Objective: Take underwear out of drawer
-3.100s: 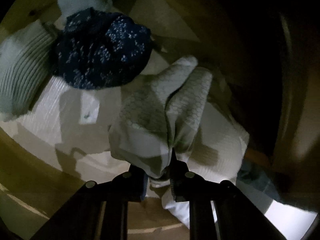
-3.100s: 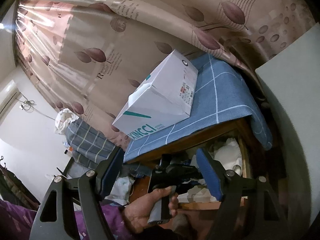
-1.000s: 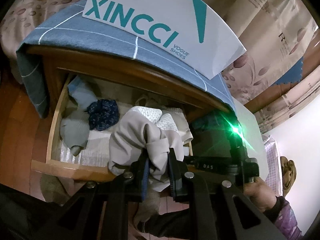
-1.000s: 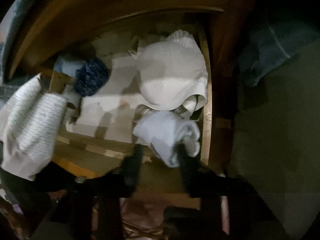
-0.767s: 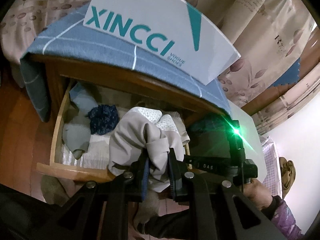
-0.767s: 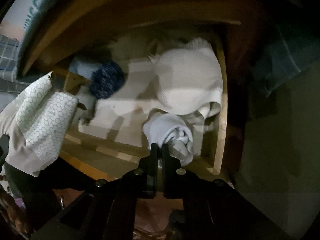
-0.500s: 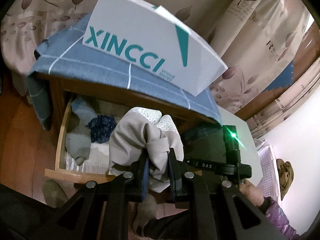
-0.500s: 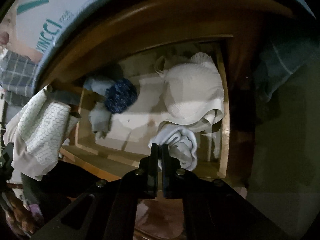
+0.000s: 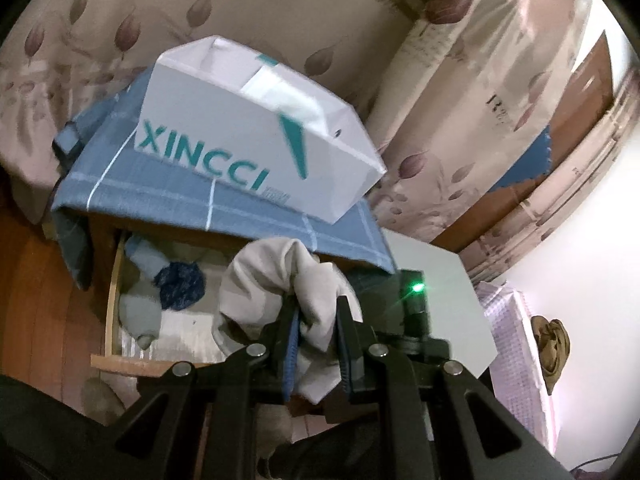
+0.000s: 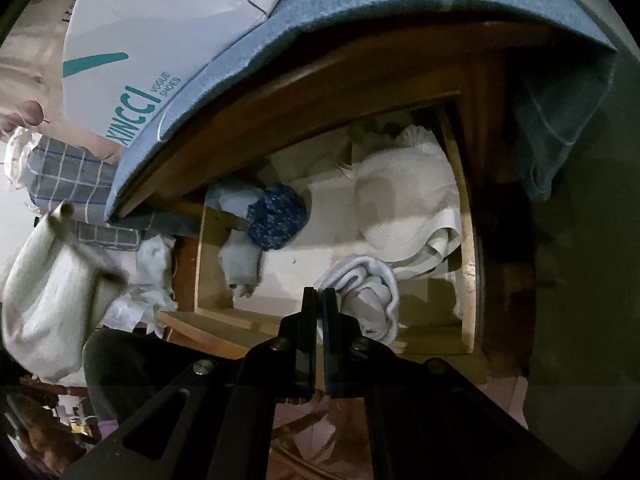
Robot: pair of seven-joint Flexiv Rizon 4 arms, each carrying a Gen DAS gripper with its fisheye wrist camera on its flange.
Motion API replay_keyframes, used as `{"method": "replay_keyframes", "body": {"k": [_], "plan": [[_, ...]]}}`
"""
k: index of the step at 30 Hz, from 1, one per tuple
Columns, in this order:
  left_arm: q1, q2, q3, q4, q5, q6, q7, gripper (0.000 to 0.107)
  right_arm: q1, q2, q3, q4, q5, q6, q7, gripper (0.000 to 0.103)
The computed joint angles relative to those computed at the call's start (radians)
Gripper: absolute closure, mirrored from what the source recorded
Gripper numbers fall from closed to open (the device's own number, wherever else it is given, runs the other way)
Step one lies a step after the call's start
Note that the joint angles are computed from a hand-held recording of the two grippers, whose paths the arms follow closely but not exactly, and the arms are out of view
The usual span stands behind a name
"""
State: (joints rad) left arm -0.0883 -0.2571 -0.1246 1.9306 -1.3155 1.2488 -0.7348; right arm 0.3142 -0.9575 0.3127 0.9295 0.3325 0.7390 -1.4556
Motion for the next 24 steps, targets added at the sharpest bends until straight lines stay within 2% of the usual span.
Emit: {"method": "replay_keyframes", "body": {"k": [6,10,12,15,18,24], "plan": [[-0.002,0.013,-0.002,-0.071,-0.012,0.002,0.025,0.092,0.002,-0.005,0.004,-0.001,0.007,0.009,-0.004,0.100],[0.005,-0.040,-0.008,-0.159,0.070,0.043,0.007,0.092,0.001,-0.006,0.003,0.000,0.010,0.015,0.002,0.100],[0.022,-0.065,-0.012,-0.187,0.123,0.034,-0.026,0.092,-0.002,-0.005,0.005,0.004,0.014,0.022,0.004,0.100],[0.045,-0.081,-0.022,-0.182,0.172,0.026,-0.052,0.092,-0.005,-0.004,0.007,0.008,0.017,0.032,0.003,0.100],[0.069,-0.089,-0.032,-0.163,0.182,-0.004,-0.082,0.092,-0.004,-0.007,0.010,0.002,0.019,0.041,0.001,0.100],[0.093,-0.103,-0.038,-0.152,0.197,-0.002,-0.099,0.092,-0.032,0.023,0.049,0.036,0.073,0.085,-0.039,0.100]]}}
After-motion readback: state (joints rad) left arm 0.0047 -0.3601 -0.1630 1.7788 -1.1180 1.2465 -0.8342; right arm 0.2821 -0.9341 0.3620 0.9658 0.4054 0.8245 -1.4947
